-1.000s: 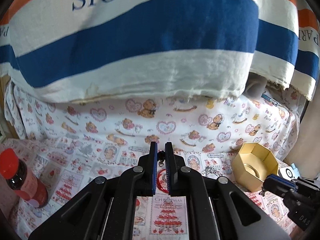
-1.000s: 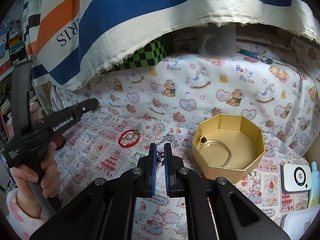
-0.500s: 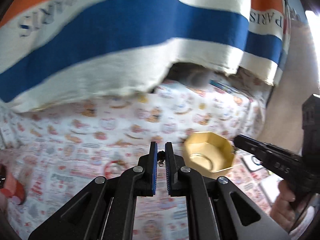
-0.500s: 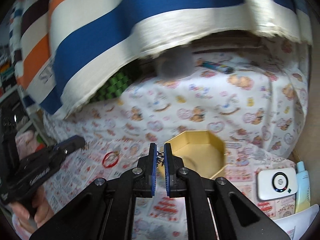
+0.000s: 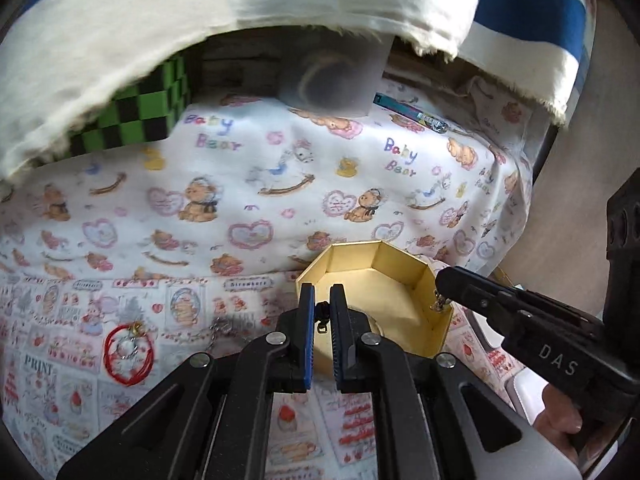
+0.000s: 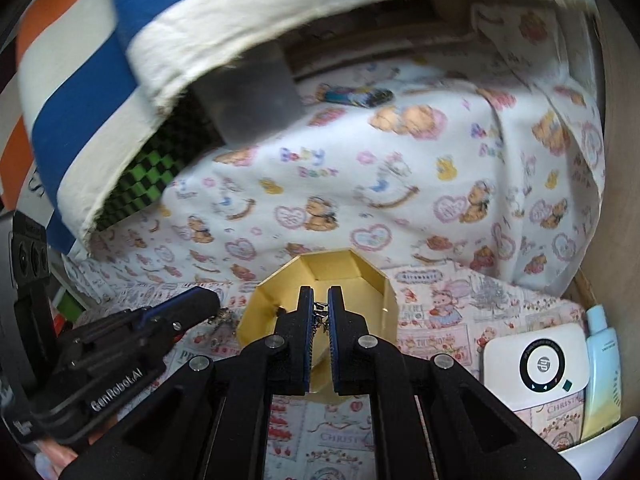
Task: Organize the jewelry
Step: 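Carry both items over the gold box and open both tools to drop them, then move the left tool toward the red string bracelet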
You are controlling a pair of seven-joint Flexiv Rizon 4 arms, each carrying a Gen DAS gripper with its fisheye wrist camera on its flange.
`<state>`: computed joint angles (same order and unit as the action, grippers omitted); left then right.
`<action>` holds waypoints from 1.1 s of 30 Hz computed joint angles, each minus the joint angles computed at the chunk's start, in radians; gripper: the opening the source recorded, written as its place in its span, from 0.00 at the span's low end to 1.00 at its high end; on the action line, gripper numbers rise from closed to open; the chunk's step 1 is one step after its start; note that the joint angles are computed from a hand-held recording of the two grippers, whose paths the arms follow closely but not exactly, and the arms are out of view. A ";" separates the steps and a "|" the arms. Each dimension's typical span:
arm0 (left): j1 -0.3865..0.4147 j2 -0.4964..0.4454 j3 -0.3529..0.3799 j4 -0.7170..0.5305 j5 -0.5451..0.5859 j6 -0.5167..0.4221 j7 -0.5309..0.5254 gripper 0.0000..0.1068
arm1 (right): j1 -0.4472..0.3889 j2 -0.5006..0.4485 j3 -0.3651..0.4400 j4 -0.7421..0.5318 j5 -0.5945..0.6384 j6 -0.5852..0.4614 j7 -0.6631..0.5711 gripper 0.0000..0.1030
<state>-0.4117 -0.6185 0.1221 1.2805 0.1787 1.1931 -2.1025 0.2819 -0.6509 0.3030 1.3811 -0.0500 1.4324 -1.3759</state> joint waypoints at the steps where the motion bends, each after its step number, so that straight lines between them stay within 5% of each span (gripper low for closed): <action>1: 0.001 -0.007 0.000 -0.012 0.001 -0.006 0.004 0.06 | 0.000 -0.003 -0.003 -0.004 0.000 -0.003 0.002 0.08; 6: 0.022 -0.024 -0.034 -0.025 -0.022 0.015 0.057 0.06 | -0.002 -0.015 -0.004 -0.023 0.006 -0.017 0.001 0.08; 10: 0.034 -0.019 -0.053 0.020 -0.052 0.139 0.096 0.07 | 0.006 -0.018 -0.020 -0.018 0.005 0.004 0.018 0.08; 14: -0.005 -0.012 0.009 0.034 -0.050 0.185 0.084 0.23 | -0.013 -0.022 0.008 -0.022 0.021 0.016 0.013 0.08; 16: -0.005 -0.001 0.012 0.052 -0.057 0.210 0.091 0.30 | -0.022 -0.022 0.023 -0.023 0.027 0.016 0.010 0.18; 21: -0.106 0.046 0.166 0.101 0.015 0.228 0.001 0.46 | 0.012 0.005 -0.031 0.014 0.021 0.048 0.058 0.26; 25: -0.232 0.079 0.349 0.133 0.160 0.211 -0.193 0.71 | 0.013 0.033 -0.027 0.061 0.002 0.100 0.074 0.26; 29: -0.263 0.125 0.414 0.168 0.260 0.197 -0.305 0.76 | 0.158 0.078 -0.223 0.152 -0.080 0.213 0.160 0.49; 33: -0.277 0.159 0.455 0.185 0.355 0.162 -0.396 0.80 | 0.261 0.091 -0.359 0.206 -0.143 0.282 0.217 0.55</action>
<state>-0.6887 -0.4598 0.5776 1.4653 0.5338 1.3554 -2.4981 0.5432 -0.5597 -0.0559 1.5872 -0.1932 1.7140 -1.1589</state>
